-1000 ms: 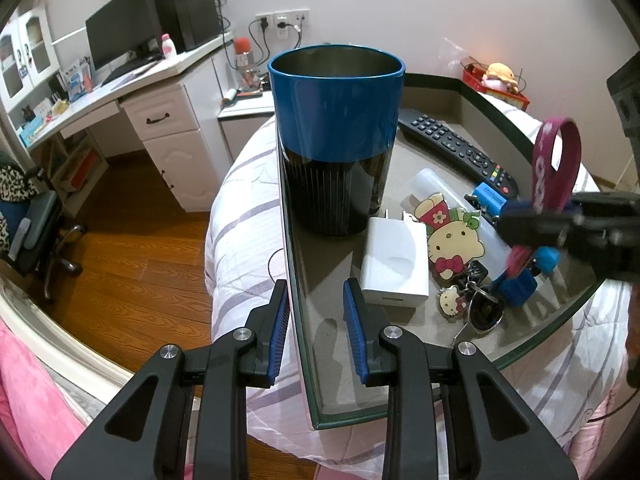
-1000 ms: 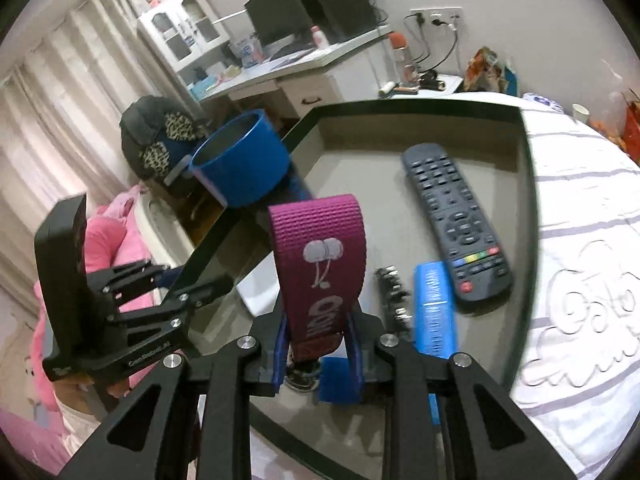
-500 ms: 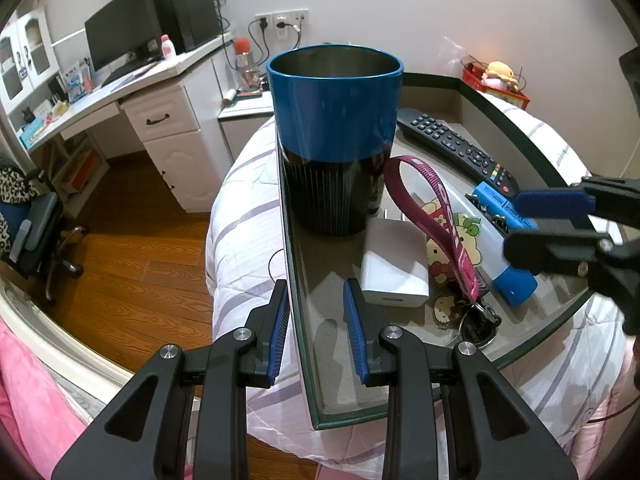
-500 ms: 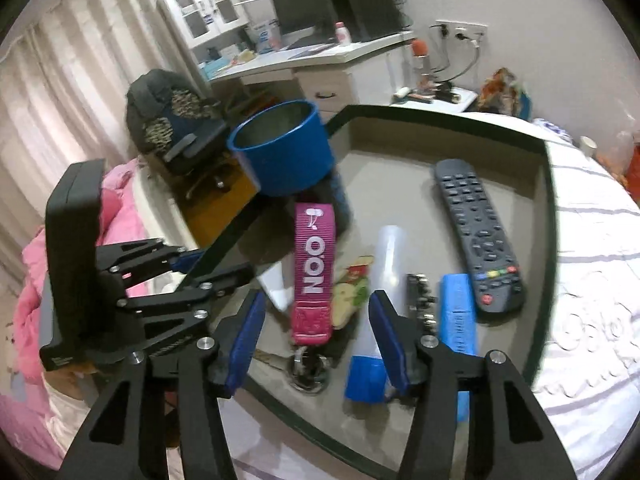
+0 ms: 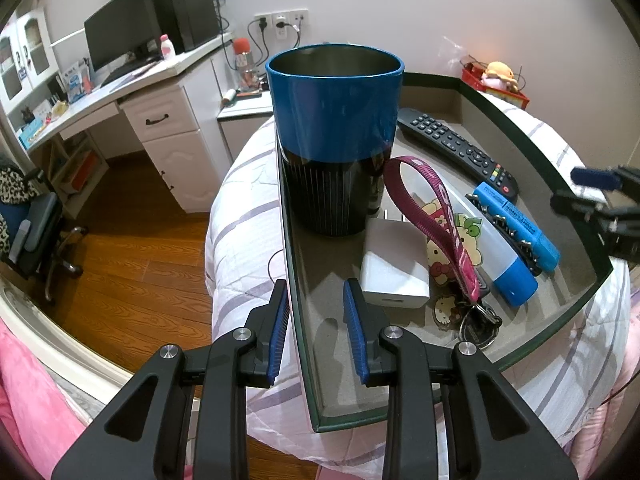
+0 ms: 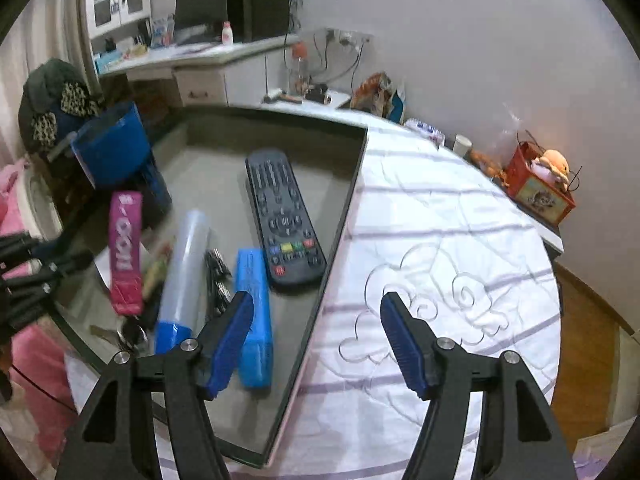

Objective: Organize rigid objects
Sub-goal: 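Lower the keychain into the box and open the right tool, then withdraw the right tool from the box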

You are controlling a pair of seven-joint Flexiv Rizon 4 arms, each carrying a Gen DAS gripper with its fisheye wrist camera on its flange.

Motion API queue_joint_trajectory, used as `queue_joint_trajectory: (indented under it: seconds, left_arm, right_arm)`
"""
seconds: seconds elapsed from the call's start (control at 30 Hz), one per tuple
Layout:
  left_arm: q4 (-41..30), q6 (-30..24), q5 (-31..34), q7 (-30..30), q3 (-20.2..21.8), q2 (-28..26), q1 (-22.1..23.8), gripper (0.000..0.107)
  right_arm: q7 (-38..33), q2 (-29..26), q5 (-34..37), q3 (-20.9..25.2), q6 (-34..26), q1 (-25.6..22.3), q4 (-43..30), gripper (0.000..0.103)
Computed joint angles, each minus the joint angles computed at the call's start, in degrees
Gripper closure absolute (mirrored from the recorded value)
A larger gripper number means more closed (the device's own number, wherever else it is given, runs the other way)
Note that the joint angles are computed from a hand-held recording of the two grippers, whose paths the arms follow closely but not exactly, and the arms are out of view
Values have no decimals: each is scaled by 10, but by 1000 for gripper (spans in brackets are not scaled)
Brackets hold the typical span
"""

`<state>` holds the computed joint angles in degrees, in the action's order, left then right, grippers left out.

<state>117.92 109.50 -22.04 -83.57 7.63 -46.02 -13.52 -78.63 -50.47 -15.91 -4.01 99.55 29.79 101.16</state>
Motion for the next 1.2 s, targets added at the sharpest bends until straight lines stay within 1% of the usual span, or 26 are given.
queue_joint_trajectory:
  seconds: [0.07,0.1,0.13,0.17,0.23,0.27,0.33,0.4,0.47,0.53,0.7,0.9,1.03,1.2]
  left_arm:
    - [-3,-3,-1,1,2,-1,-3,79]
    - [-4,-4,0,0,0,-1,-1,79]
    - [-5,-4,0,0,0,-2,-1,78]
    - [-5,-4,0,0,1,-2,-2,78]
    - [-6,-4,0,0,3,-3,-3,77]
    - [-8,-4,-1,0,5,-5,-6,76]
    - [-12,-5,-5,1,11,-8,-12,75]
    - [-17,-8,-9,2,15,-11,-16,71]
    - [-24,-15,-17,5,28,-16,-30,69]
    - [-32,-22,-25,7,40,-21,-44,68]
    - [-51,-41,-37,9,67,-32,-74,68]
    - [-77,-62,-28,10,74,-41,-89,68]
    - [-100,-83,-21,4,86,-49,-106,68]
    - [-116,-95,5,-3,79,-50,-102,68]
  right_arm:
    - [-8,-5,-13,22,-17,-16,-7,37]
    - [-13,-7,-17,25,-21,-18,-7,52]
    - [-17,-8,-23,33,-32,-25,-9,72]
    - [-17,-11,-28,41,-47,-29,-13,76]
    - [-14,-13,-29,27,-55,-17,-10,84]
    - [-15,-12,-30,33,-61,-23,-9,85]
    - [-18,-14,-30,49,-53,-38,-7,85]
    - [-15,-13,-27,39,-45,-29,-3,85]
    - [-11,-11,-23,27,-35,-19,4,85]
    - [-6,-10,-18,14,-27,-8,9,85]
    - [4,-7,-10,4,-23,5,13,84]
    - [22,-1,6,-19,-16,22,28,84]
    - [27,5,13,-20,-9,13,40,84]
    - [31,12,23,-23,-1,4,53,81]
